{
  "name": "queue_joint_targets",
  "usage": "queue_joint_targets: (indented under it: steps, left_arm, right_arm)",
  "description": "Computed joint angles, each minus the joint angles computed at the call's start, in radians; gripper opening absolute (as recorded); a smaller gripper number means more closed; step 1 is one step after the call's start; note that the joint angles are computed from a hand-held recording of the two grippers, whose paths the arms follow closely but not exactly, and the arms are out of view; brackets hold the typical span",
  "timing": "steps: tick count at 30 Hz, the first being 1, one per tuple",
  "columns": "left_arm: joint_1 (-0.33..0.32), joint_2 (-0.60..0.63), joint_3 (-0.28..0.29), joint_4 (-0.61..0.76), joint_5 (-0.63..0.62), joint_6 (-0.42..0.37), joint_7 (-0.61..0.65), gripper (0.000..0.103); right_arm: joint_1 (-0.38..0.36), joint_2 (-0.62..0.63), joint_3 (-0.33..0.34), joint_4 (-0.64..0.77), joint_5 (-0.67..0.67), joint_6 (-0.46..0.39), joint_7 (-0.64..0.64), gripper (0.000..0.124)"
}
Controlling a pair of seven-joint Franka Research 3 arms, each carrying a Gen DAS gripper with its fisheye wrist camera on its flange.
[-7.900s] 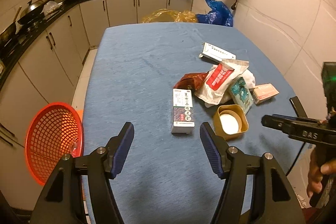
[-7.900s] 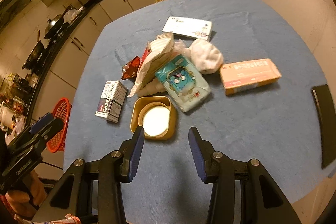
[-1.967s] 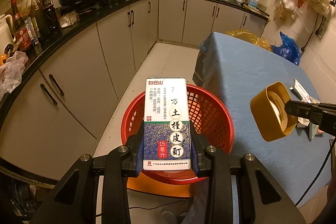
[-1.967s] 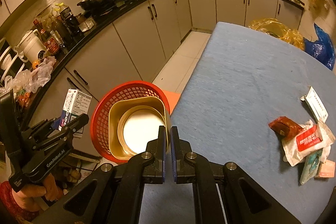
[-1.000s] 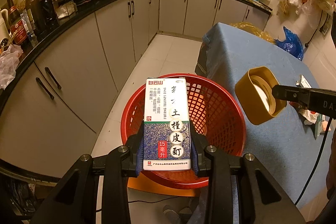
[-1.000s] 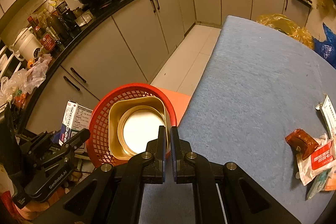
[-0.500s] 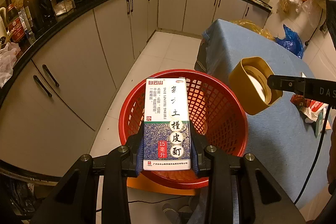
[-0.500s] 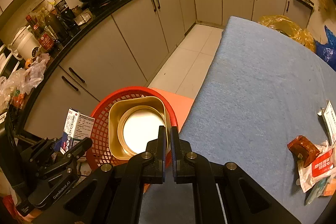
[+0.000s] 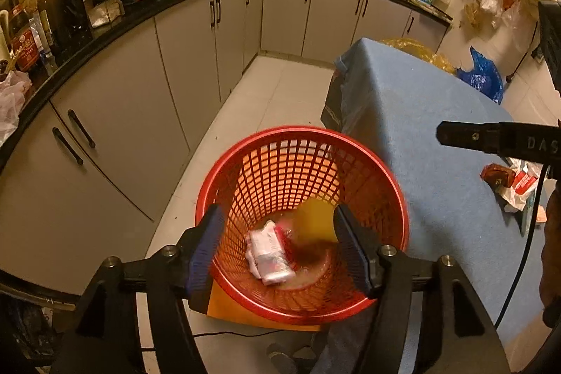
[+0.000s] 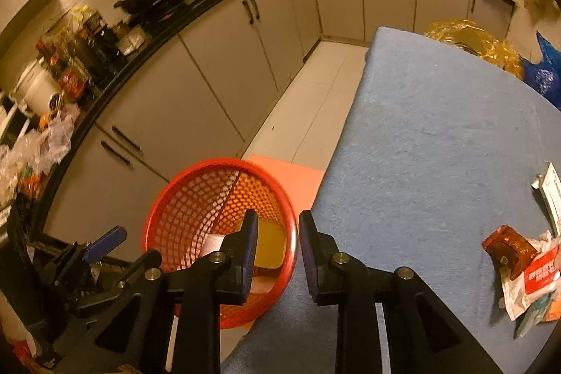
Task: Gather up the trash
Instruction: 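Open both tools to drop the tin and box into the wastebasket, then move both open tools back over the trash on the table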
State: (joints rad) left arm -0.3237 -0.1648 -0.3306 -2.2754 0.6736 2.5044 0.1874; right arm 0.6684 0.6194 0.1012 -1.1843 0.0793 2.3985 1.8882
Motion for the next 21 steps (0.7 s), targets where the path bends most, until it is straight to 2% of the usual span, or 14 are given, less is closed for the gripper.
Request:
queue_joint_targets:
  steps: [3, 5, 13, 21]
  left_arm:
    - [-0.001, -0.002, -0.003, 0.007, 0.006, -0.006, -0.002, 0.064]
    - [-0.002, -0.002, -0.006, 0.011, 0.013, -0.008, -0.010, 0.065]
    - [-0.023, 0.035, -0.015, 0.057, 0.028, -0.007, 0.002, 0.067]
    - [-0.069, 0.130, -0.016, 0.157, 0.034, -0.004, 0.059, 0.067]
  right_arm:
    - [-0.005, -0.052, -0.008, -0.075, 0.003, 0.033, 0.028, 0.029]
    - [-0.008, -0.089, -0.009, -0.133, -0.001, 0.061, 0.043, 0.038]
    - [-0.037, -0.255, -0.006, -0.391, -0.033, 0.147, 0.095, 0.053]
    - [-0.093, -0.401, 0.010, -0.616, -0.028, 0.198, 0.134, 0.057]
